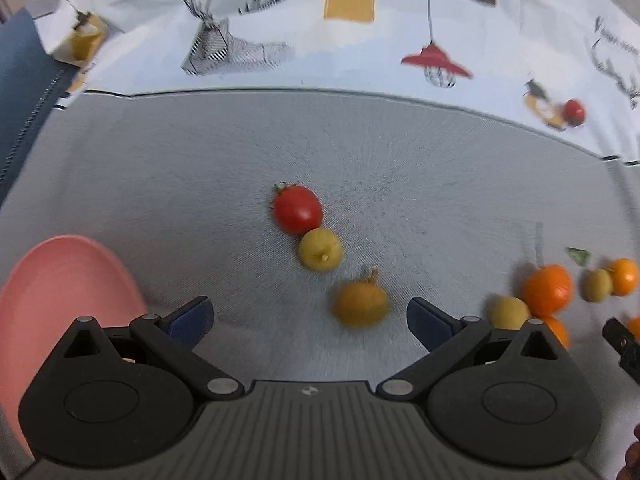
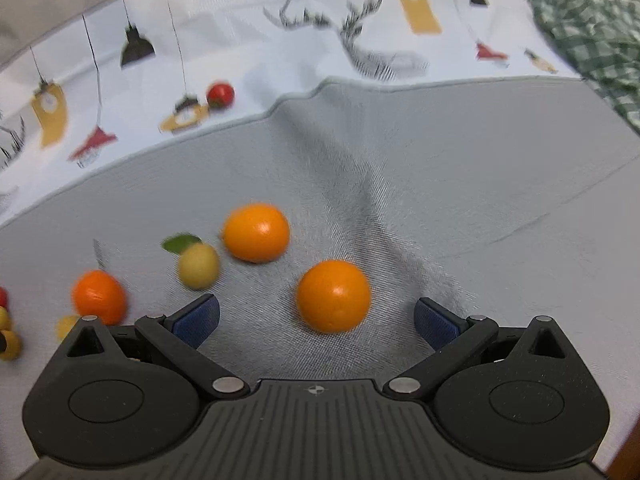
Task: Organize fruits
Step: 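Grasp the brown pear-like fruit with the left tool while the right tool grasps an orange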
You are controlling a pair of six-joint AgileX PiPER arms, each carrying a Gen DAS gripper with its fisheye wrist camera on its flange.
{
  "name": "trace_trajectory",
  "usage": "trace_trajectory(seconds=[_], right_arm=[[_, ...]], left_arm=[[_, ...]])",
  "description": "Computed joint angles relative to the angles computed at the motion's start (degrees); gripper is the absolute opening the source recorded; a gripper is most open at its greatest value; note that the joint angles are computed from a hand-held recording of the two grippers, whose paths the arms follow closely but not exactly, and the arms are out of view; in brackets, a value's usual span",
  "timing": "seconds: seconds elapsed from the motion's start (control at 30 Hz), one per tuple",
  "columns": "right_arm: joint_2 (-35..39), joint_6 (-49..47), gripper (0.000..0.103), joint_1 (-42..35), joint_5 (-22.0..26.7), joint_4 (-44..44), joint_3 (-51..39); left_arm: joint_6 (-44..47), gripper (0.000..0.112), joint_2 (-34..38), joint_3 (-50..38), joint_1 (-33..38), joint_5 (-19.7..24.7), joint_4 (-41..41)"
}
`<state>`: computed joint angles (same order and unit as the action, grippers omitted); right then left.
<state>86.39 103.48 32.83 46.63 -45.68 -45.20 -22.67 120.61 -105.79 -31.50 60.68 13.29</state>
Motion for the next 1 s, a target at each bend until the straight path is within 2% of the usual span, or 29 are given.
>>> trace_trajectory(seconds=[0.07, 0.13, 0.27, 0.33, 0.4, 0.43, 0.47, 0.5, 0.53, 0.63, 0.77, 1.0], right_arm=[[3.16, 3.33, 0.102, 2.31, 1.31, -5.13, 0.24], [4.60, 8.57, 0.102, 4.47, 2.30, -9.23, 1.33], [4.91, 9.52, 0.102, 4.19, 2.37, -9.80, 1.18], [5.37, 9.79, 0.102, 4.09, 2.68, -9.98, 0.72], [5.23, 9.79, 0.102, 4.14, 2.85, -10.04, 0.75], [4.65, 10.21, 0.098, 4.32, 2.95, -10.16, 1.25], [4.52, 10.75, 0.093, 4.70, 3.73, -10.05, 1.24], [4.20, 11.99, 0.070, 5.57, 5.05, -10.48, 1.44], [3.63, 13.52, 0.042, 6.45, 6.27, -11.26, 1.79], [1.79, 13.51, 0.040, 6.57, 7.02, -9.61, 2.16], [-2.02, 14.32, 0.040, 7.46, 8.06, -6.69, 3.16], [-9.64, 16.07, 0.040, 17.52, 16.81, -1.79, 1.38]], left_arm=[[1.70, 0.103, 3.43, -2.07, 0.47, 0.07, -1.02], [0.05, 0.103, 1.45, 2.73, 1.66, -6.10, -2.57], [-1.07, 0.103, -0.43, 7.76, 1.52, -11.22, -0.77], [-0.51, 0.103, -0.30, 7.50, 1.58, -10.71, -1.16], [0.56, 0.103, 0.44, 5.55, 1.82, -8.32, -2.00], [0.88, 0.095, 0.50, 4.70, 1.83, -7.27, -2.37], [1.28, 0.074, -0.38, 5.49, 1.93, -8.12, -2.83], [2.80, 0.059, -1.63, 6.53, 2.22, -9.15, -3.94], [3.94, 0.032, -1.86, 5.34, 1.99, -7.89, -5.17], [6.86, 0.033, -4.42, 6.77, 3.48, -8.04, -10.22], [8.96, 0.033, -7.82, 8.97, 3.56, -8.68, -10.77], [10.44, 0.033, -17.41, 14.69, 2.32, -4.05, -7.92]])
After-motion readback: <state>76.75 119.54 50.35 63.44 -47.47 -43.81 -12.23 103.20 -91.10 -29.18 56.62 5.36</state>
